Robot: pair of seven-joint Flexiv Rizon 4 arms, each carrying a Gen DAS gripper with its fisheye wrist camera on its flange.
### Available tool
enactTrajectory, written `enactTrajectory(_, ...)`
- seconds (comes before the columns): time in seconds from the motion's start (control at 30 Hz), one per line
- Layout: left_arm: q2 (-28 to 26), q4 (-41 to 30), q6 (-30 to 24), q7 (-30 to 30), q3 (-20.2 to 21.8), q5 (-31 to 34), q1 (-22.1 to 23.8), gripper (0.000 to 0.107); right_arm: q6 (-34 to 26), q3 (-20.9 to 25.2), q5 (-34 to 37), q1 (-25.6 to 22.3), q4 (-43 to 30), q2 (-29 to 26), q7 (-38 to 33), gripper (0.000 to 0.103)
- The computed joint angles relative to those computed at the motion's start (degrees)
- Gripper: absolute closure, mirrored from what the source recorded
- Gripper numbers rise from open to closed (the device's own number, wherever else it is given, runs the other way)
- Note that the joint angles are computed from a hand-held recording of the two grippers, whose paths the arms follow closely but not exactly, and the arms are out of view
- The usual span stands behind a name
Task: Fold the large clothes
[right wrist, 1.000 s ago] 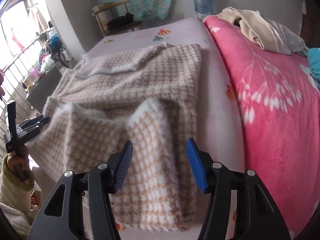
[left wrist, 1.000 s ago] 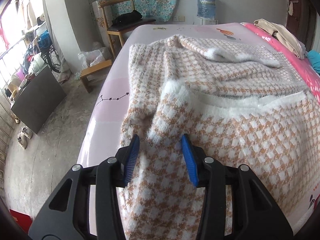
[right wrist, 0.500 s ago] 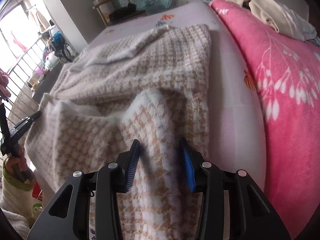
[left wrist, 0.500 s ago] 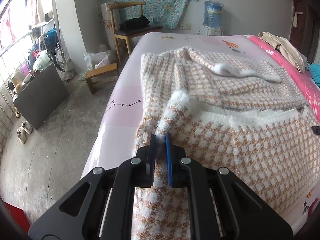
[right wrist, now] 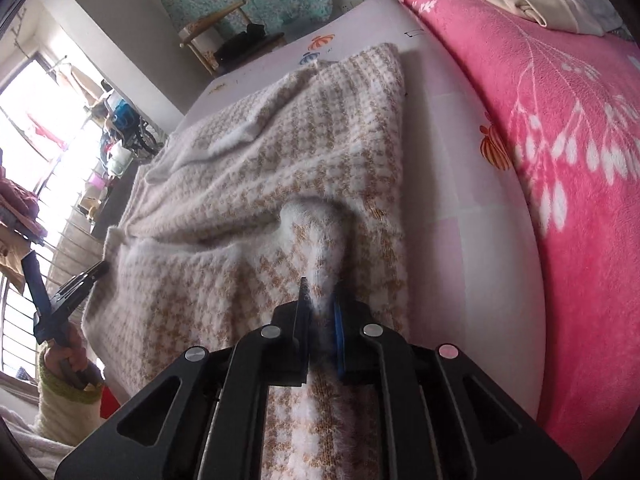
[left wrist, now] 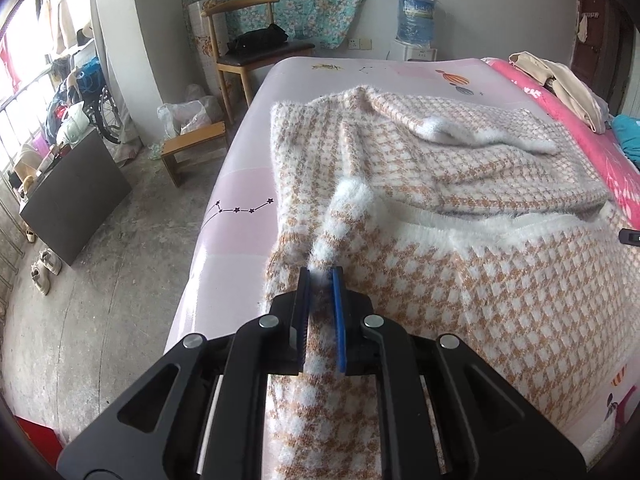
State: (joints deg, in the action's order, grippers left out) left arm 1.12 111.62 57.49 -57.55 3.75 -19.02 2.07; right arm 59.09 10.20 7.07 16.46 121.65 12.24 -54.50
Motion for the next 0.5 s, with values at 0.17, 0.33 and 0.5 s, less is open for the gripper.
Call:
enactTrajectory(0.17,-1.2,-2.4,-6.0,1.0,0.0,-1.7,0.6,0.087,-2.7,-1.6,5.5,1.9,-1.8,0.6,-6.2,0.075)
enactTrajectory(0.33,-2.4,-3.9,-10.5,1.4,-0.2,-5.4,1.1,0.075,-6.7,-0.3,2.9,1.5,-2.9,-0.5,-7.1,0.069)
enactTrajectory(0.5,-2.1,-3.9,-12.0,1.4,-0.4,-7.1,1.0,0.075,-6.2,0.7,0.1,1.1,-2.7,-1.1,-6.3,0.081)
